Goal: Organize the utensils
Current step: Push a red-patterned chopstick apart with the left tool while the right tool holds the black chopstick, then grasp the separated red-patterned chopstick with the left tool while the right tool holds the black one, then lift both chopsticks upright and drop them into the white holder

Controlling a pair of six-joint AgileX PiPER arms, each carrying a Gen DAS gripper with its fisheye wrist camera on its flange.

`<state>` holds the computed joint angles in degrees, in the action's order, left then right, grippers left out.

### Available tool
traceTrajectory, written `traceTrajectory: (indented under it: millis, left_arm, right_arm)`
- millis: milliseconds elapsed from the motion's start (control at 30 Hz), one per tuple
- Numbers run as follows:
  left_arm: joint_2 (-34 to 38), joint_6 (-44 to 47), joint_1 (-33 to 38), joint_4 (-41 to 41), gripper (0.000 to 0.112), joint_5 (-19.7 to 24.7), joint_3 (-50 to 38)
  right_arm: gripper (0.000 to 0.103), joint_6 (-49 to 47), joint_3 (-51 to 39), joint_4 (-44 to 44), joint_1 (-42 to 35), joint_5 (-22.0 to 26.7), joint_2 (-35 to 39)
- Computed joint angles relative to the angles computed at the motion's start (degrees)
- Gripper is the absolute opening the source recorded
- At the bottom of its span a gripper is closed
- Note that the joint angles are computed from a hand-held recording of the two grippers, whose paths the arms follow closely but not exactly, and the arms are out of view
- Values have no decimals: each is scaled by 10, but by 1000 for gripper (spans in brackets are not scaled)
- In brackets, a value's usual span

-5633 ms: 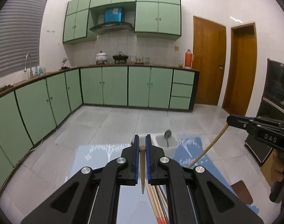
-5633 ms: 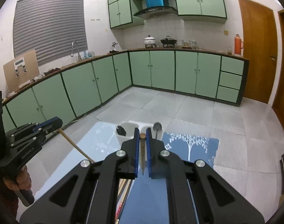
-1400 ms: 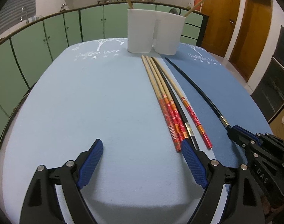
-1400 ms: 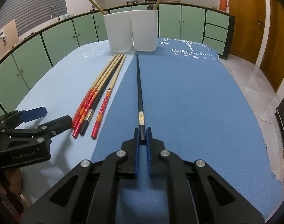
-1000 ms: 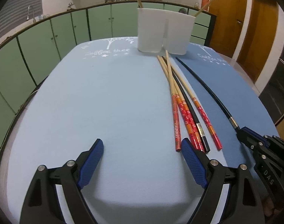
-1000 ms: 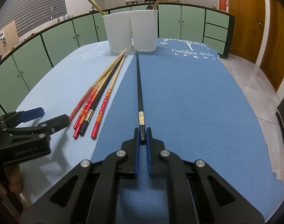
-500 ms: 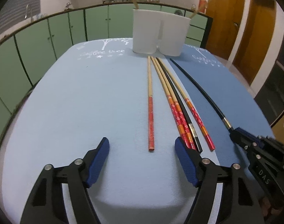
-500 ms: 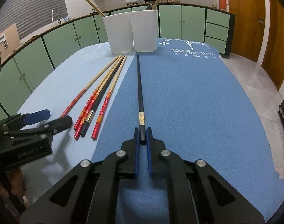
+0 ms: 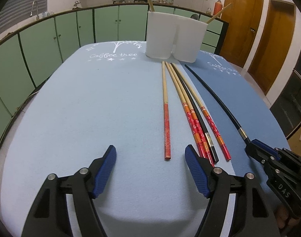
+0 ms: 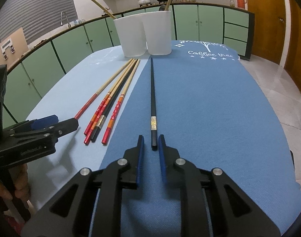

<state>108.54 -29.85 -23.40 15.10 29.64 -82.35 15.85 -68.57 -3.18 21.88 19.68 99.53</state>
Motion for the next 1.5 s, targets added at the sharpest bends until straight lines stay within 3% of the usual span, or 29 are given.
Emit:
traceTrajectory:
  millis: [400, 467, 600, 733, 867, 1100, 1500]
  left_arm:
    - [17, -81, -22, 84, 57, 23, -21]
    - [20, -100, -27, 102, 55, 27, -23]
    - [25, -144, -39, 148, 32, 37, -28]
    - [29, -130, -38, 138, 8, 38, -38]
    - [18, -89, -28, 90, 7, 34, -39]
    - [-27, -82, -32, 108, 6, 36, -36]
    - [-63, 1, -24, 79, 6, 65, -140]
  right_arm:
    - [13, 124, -8, -131, 23, 5, 10]
    - [7, 150, -12, -153, 26, 9, 13]
    - [6, 150, -13, -150, 24, 10, 13]
    - [6, 125, -19, -120, 18, 14, 13]
    - [6, 109, -25, -106, 16, 21, 4]
    - [6, 87, -48, -110, 11, 39, -27]
    - [6, -52, -168, 13, -33, 87, -46]
